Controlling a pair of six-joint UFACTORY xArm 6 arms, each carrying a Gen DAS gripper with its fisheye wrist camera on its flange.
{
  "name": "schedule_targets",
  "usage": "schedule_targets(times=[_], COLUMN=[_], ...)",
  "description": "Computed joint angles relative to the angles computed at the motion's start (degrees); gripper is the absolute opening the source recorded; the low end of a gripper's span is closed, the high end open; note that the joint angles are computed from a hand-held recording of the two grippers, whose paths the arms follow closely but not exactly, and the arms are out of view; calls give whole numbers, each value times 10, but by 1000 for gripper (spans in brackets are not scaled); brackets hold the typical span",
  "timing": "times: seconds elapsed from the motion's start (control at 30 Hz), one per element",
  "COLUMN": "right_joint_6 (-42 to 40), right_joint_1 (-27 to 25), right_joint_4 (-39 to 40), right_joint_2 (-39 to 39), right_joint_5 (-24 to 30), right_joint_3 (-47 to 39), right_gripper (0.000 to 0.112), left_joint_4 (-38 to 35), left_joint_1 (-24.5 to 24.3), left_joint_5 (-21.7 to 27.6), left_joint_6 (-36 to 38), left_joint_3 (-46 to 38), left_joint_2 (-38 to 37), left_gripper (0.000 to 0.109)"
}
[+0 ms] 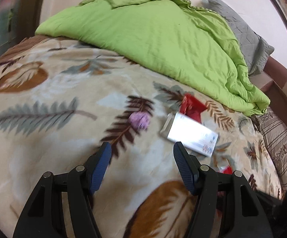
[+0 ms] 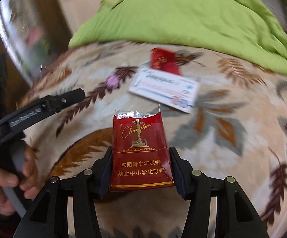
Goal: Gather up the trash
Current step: 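Grasp the red cigarette pack with the right tool while the left tool grasps the purple crumpled paper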
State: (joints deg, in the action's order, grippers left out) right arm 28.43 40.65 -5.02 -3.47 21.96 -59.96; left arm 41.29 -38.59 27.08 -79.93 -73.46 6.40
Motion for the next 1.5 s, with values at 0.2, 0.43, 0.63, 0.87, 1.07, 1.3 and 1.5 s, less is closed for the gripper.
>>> schedule_targets(times=[0.2,0.43,0.63,0.87,1.07,1.3,1.5], right_joint_6=[60,51,64,157,210,270,310], right_joint_1=[-16,-11,-12,-18,4,18,21], right_joint_4=[-16,-15,-33,-117,-174,-226,-269], right_joint_2=[-16,-12,-12,-47,-100,-161,-166], right_joint_5=[-58,-69,-78,-75,-56,-57,-46], right_joint_3=[24,22,24,52,100,152,150], right_gripper=[58,58,58,58,58,58,58], left_joint_4=[-121,-155,-110,-23,13,95,124], left_joint_1=[23,36,35,-14,-80,-156,-171], left_joint_5=[26,49,14,38,75,157,189], left_joint_6=[132,175,133,75,49,-35,-57], left_joint_3=[-117,-169,-117,-46,24,59,63], left_joint_2=[101,159,119,32,-42,-82,-84], left_gripper=[54,32,29,29,29,29,29])
